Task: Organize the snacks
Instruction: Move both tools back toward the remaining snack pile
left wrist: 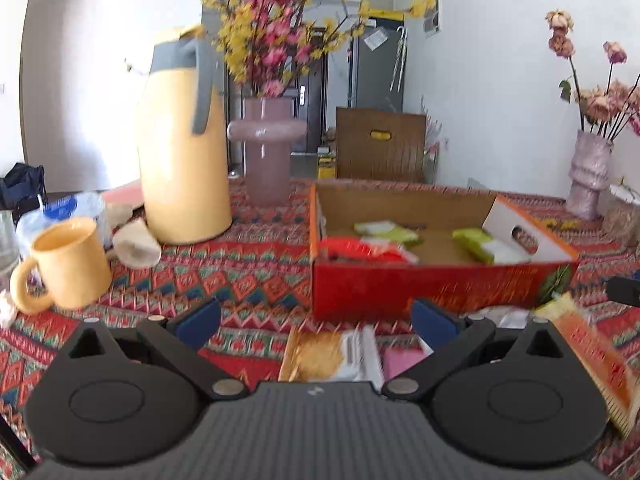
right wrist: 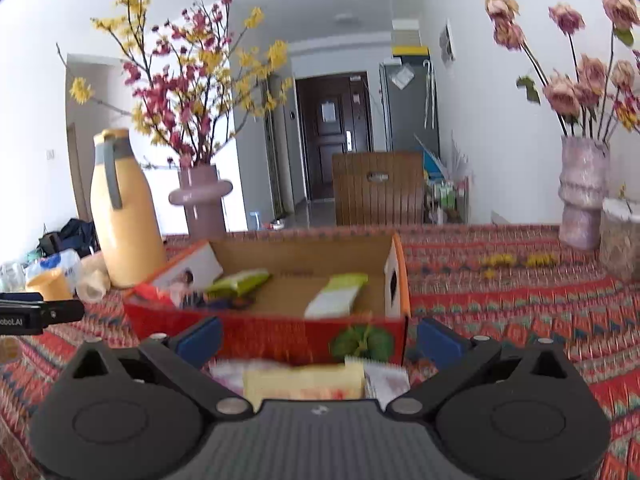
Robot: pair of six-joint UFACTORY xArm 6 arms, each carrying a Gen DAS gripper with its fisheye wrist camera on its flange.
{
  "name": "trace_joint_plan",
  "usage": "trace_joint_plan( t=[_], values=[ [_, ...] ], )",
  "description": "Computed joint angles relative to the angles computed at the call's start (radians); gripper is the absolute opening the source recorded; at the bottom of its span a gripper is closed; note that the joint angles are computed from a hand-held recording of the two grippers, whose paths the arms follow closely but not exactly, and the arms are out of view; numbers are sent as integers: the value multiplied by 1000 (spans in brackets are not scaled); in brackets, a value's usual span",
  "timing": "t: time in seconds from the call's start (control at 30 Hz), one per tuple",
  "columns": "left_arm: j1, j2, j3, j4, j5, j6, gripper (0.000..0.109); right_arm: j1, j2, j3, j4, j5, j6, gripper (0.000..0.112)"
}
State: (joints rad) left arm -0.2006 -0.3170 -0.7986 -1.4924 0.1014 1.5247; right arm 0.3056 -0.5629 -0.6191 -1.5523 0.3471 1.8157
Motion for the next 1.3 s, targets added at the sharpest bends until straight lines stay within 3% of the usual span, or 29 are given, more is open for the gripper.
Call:
trace_joint_plan(
  t=[0.27, 0.47, 1.03, 1.3],
  values=[
    [13, 41, -11, -199, 39, 213, 103, 22, -67, 112, 57, 24, 42, 103],
    [34, 56, -10, -161, 81, 153, 103, 31, -96, 161, 96, 42, 56, 103],
    [53, 49, -1, -140, 124, 122, 103, 122, -115, 185, 250, 109, -75, 103],
    [52, 47, 0, -141, 123, 118, 103, 124, -55, 149, 282, 106, -131, 103]
  ],
)
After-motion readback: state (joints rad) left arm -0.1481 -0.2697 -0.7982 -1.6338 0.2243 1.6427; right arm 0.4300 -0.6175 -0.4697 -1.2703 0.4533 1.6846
